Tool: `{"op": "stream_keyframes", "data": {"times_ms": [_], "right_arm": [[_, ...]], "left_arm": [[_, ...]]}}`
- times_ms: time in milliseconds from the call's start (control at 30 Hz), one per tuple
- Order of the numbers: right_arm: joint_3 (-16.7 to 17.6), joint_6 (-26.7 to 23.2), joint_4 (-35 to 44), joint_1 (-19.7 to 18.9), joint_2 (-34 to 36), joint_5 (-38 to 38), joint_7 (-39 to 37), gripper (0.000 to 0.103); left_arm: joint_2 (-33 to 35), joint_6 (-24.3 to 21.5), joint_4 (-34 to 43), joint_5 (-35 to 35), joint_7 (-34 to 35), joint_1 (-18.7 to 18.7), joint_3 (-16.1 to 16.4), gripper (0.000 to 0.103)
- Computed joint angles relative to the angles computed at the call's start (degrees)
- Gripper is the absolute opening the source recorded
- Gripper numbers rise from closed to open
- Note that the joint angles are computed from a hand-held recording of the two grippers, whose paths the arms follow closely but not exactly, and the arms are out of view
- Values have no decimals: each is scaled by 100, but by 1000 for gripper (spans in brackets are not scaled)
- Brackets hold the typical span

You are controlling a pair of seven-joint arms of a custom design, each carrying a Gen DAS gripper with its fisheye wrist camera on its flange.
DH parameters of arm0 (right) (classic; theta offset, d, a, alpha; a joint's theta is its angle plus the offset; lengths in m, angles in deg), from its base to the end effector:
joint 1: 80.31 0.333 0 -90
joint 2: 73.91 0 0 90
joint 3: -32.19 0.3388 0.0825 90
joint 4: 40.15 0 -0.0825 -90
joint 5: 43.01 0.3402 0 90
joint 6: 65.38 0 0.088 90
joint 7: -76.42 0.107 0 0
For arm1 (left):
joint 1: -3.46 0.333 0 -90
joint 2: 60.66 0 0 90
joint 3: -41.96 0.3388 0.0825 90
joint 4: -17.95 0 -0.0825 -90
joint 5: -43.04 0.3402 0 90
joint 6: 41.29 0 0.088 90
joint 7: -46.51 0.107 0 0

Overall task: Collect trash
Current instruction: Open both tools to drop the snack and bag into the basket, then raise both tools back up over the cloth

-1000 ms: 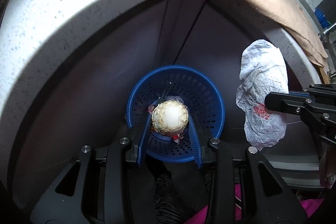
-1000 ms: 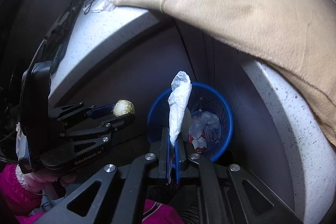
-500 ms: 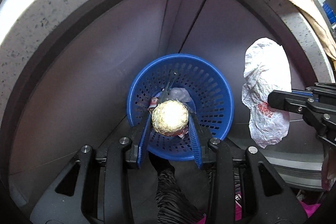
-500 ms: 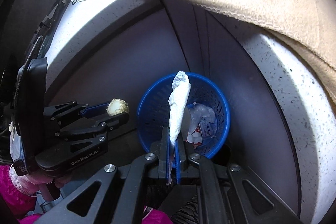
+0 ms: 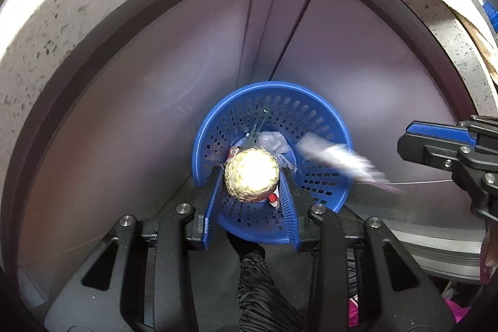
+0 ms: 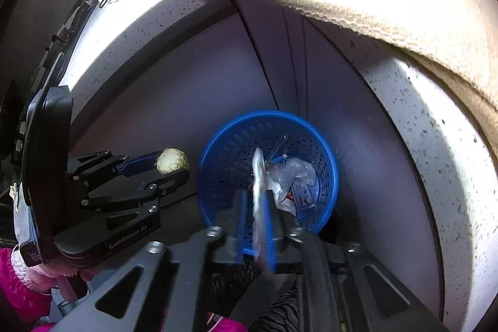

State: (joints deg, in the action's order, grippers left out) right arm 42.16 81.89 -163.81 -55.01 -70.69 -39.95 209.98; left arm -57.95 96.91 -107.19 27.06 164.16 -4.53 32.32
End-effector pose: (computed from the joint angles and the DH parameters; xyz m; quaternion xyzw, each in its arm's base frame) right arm 0.4444 0.3115 0.4592 -0.6279 0.7575 0.0056 0.1787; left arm 0.4987 -0.1592 0.4350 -0.4631 0.8754 -0.1382 0.0006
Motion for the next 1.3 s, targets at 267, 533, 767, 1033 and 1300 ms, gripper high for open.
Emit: {"op": "stream_keyframes", "data": {"times_ms": [267, 533, 767, 1033, 1300], "right_arm": [[-39, -109, 3, -15, -90, -156, 67, 49], [-59, -50, -31, -24, -143, -106, 70, 56], [-68, 8, -55, -14, -215, 44, -39, 56], [-125, 99, -123, 33, -492, 368, -455, 56], [-307, 231, -192, 159, -954, 699, -1075, 57]], "left_arm": [[6, 81, 12, 115, -20, -1, 10, 58], [12, 4, 60, 273, -128, 15, 28, 58], [25, -136, 188, 346, -171, 54, 56, 58], [-139, -158, 255, 306, -231, 87, 50, 58], [-363, -194, 509, 216, -276, 125, 19, 58]]}}
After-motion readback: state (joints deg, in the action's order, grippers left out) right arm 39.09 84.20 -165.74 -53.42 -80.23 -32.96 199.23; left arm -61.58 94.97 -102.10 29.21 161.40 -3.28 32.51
